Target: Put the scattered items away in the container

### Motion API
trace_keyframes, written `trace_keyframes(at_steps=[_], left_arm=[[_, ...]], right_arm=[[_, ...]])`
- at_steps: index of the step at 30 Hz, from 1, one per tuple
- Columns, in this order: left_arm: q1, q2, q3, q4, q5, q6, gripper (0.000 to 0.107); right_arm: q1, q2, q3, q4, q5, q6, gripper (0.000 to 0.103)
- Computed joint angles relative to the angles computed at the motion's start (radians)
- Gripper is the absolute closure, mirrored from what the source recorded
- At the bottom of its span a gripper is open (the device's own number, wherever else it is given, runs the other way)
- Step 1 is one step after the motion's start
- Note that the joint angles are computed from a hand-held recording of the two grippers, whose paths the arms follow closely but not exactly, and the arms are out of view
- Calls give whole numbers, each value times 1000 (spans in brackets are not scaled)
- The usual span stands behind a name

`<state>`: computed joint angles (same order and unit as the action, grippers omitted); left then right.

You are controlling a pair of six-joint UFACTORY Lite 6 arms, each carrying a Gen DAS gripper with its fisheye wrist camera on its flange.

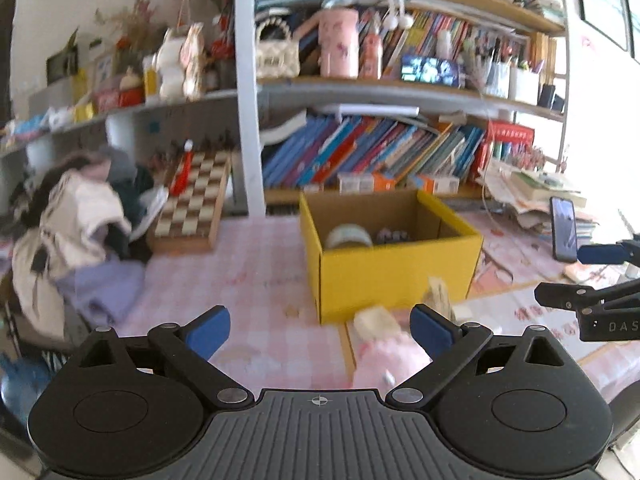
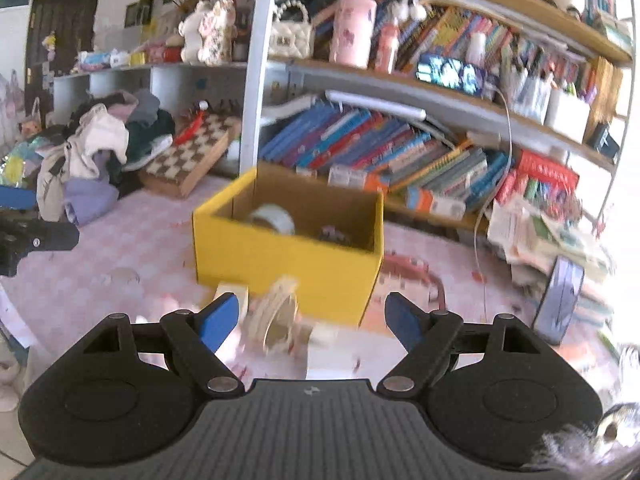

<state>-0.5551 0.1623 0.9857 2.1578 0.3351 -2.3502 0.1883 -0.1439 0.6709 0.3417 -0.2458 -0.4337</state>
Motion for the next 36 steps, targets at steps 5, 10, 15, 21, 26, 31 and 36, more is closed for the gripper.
trace_keyframes(at_steps=[5, 10, 15, 21, 26, 31, 36], left_arm=[[-50, 2, -91, -2, 15, -70, 9], [-104, 12, -145, 6, 29, -102, 9], [-130, 37, -141, -48, 5, -27, 9], [-146, 36, -156, -77, -7, -14, 9], [-149, 40, -157, -73, -9, -26, 9], [-158, 45, -150, -77, -7, -11, 9], [-151, 41, -153, -103, -5, -2, 9]], right_arm=[[87, -15, -118, 261, -55, -190, 24], [152, 1, -172, 312, -44, -144, 21], [181, 19, -175, 450, -37, -218, 19], [176, 18, -184, 588, -25, -308, 15], [169, 19, -191, 597, -21, -317, 14], [173, 19, -192, 605, -20, -328, 13], [169, 30, -181, 620, -7, -347, 12]])
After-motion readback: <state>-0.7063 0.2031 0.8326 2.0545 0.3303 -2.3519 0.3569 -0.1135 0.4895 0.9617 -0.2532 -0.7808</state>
